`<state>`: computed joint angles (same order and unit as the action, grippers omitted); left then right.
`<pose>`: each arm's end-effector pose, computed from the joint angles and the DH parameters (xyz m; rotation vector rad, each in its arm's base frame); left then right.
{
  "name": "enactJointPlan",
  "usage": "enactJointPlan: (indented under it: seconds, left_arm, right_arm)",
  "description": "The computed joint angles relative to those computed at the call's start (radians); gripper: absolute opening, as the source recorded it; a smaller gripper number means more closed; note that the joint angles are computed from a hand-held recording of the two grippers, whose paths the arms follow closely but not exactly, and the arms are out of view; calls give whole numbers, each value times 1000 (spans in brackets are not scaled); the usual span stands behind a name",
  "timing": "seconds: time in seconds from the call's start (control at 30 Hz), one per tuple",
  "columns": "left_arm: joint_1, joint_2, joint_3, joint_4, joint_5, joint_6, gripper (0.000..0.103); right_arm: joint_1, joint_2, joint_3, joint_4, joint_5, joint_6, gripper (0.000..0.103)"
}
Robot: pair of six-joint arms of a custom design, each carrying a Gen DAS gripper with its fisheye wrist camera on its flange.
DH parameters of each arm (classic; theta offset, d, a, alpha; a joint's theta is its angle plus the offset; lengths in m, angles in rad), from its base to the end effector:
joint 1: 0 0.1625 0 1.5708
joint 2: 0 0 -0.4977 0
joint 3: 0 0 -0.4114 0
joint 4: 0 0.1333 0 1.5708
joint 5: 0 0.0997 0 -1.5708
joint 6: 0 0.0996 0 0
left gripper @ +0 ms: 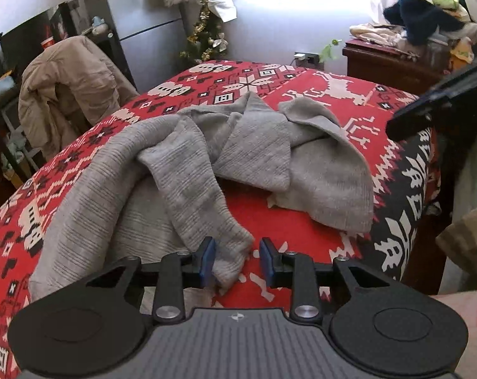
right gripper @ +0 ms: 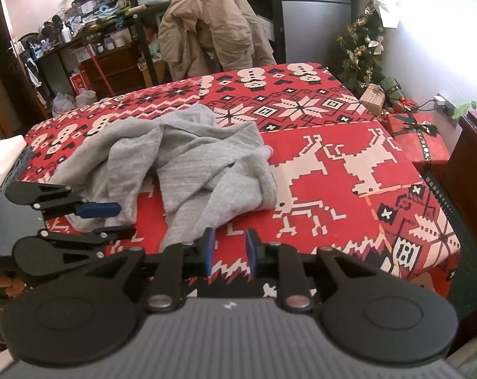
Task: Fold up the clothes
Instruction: 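Lift the shirt with both grippers and pull the grasped edges apart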
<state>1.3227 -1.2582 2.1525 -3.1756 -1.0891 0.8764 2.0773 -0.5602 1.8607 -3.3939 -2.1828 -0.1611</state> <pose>0.0404 -0.5712 0.3134 1.0928 2.1440 -0.6637 0.3860 -0.5390 0.0096 0.6234 -2.4462 0.7992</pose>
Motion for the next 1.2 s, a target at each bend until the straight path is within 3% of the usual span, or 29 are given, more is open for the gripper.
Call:
enactJointPlan:
  seconds: [0.13,0.17,0.27,0.4,0.53,0.63,0.77,1.0,1.17,1.2]
  left_arm:
    - [15,2,-15,1,-18,14,30]
    - [20,2,-24,13,-22,2,19]
    - [22,5,-34,10,-17,-41,11]
    - [15,-15,-18,-49,-18,-119,9]
    - [20,-62,-21,-104,-38,-273,9]
    - [36,-89,-52,-103,-54,-378,9]
    - [57,-98,-106,-67,-71,-446,9]
    - [74,-89,-178,42,-77,-459,9]
    - [92,-82,-220,108,-101,-486,9]
    - [95,-83,-226,120,-108,-488,9]
  right_arm:
    - [-6,4,-15,12,10,1,24]
    - [-6,7,-20,14,11,0,24]
    - [-8,14,-33,14,12,-8,24]
    - [-16,18,-57,7,15,-13,29]
    - [-36,18,-88,-1,41,-7,32]
    - [-56,35,-134,-3,71,-71,32]
    - [-86,67,-223,25,105,-232,33]
    - [-143,100,-372,250,244,-394,33]
    - [-183,135,-477,410,327,-447,34]
    - [-193,139,-497,450,351,-449,40]
